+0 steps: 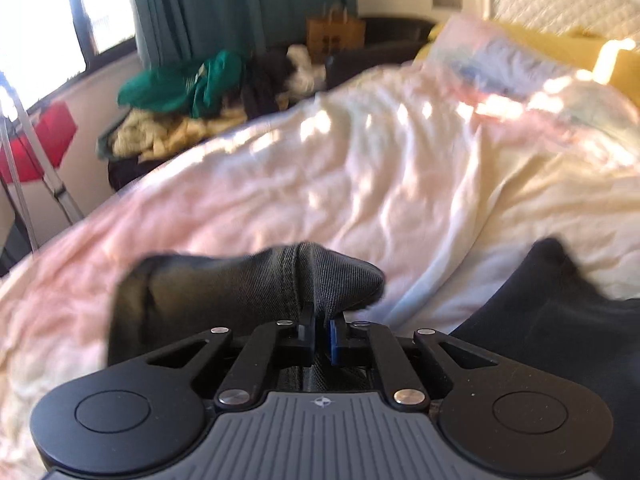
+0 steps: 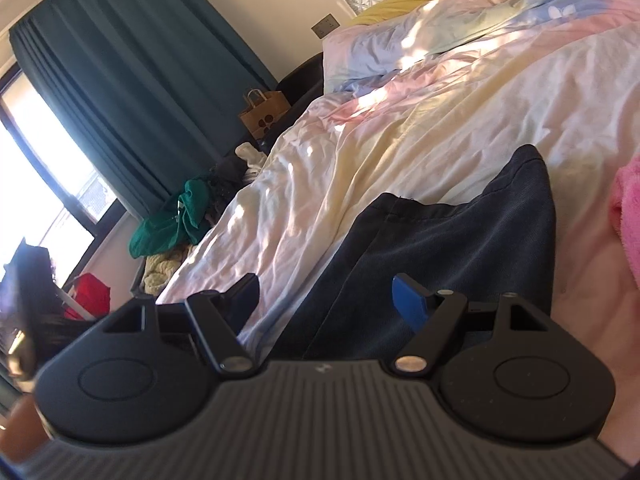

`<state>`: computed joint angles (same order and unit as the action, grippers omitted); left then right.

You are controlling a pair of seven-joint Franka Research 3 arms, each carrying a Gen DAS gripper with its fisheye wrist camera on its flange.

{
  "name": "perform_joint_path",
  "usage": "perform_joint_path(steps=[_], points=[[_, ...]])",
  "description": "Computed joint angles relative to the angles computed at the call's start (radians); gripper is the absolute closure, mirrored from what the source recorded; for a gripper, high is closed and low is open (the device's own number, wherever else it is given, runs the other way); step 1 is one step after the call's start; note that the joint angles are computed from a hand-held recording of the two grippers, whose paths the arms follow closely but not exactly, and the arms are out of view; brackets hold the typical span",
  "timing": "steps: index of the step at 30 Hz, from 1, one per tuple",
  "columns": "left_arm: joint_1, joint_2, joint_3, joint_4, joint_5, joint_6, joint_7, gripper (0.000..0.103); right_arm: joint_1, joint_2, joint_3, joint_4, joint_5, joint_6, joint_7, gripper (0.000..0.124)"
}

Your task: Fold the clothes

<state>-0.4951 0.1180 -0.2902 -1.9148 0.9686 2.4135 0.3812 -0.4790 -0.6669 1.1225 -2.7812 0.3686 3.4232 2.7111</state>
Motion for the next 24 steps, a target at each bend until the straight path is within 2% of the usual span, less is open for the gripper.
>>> perform_joint_path(steps=[2,4,6,8,10,11,13,14,17,20,23,24], points=[[0.003,-0.046,-0.011,-0.013,-0.012,0.009,0.114,0.097,0.031,-0.006,-0.026,-0.012,0.010,0.001,0.008,0.047],[-0.002,-0.073,-0.027,-0.006,-0.020,-0.018,0.228,0.097,0.058,-0.012,-0.044,-0.027,0.015,0.031,0.004,0.048],[-0.001,-0.107,-0.038,-0.012,-0.023,0.009,0.283,0.097,0.051,-0.056,-0.023,-0.029,0.031,0.012,-0.008,0.048],[0.006,-0.153,-0.045,-0.029,-0.049,0.100,0.341,0.097,0.068,-0.048,-0.044,-0.032,0.028,0.006,-0.010,0.048],[0.024,-0.202,-0.036,-0.063,-0.098,0.261,0.450,0.097,0.101,-0.034,-0.077,-0.042,0.046,0.007,0.009,0.048],[0.032,-0.215,-0.028,-0.067,-0.153,0.317,0.522,0.097,0.109,-0.039,-0.081,-0.049,0.059,0.011,0.020,0.048],[0.051,-0.205,-0.024,-0.030,-0.243,0.330,0.622,0.096,0.105,-0.061,-0.070,-0.056,0.078,0.010,0.034,0.047],[0.067,-0.187,-0.029,-0.004,-0.227,0.321,0.624,0.095,0.094,-0.073,-0.057,-0.056,0.084,0.009,0.041,0.047],[0.093,-0.084,-0.035,0.082,-0.001,0.238,0.467,0.091,0.054,-0.051,-0.031,-0.035,0.061,0.013,0.043,0.047],[0.061,0.046,0.018,0.151,0.201,0.145,0.230,0.085,0.011,-0.010,0.003,-0.012,0.037,0.017,0.029,0.048],[0.040,0.142,0.076,0.174,0.247,0.100,0.073,0.079,-0.057,0.030,0.055,0.018,0.005,0.023,0.008,0.047],[0.037,0.170,0.091,0.179,0.241,0.092,0.034,0.071,-0.080,0.040,0.074,0.027,-0.003,0.027,0.002,0.047]])
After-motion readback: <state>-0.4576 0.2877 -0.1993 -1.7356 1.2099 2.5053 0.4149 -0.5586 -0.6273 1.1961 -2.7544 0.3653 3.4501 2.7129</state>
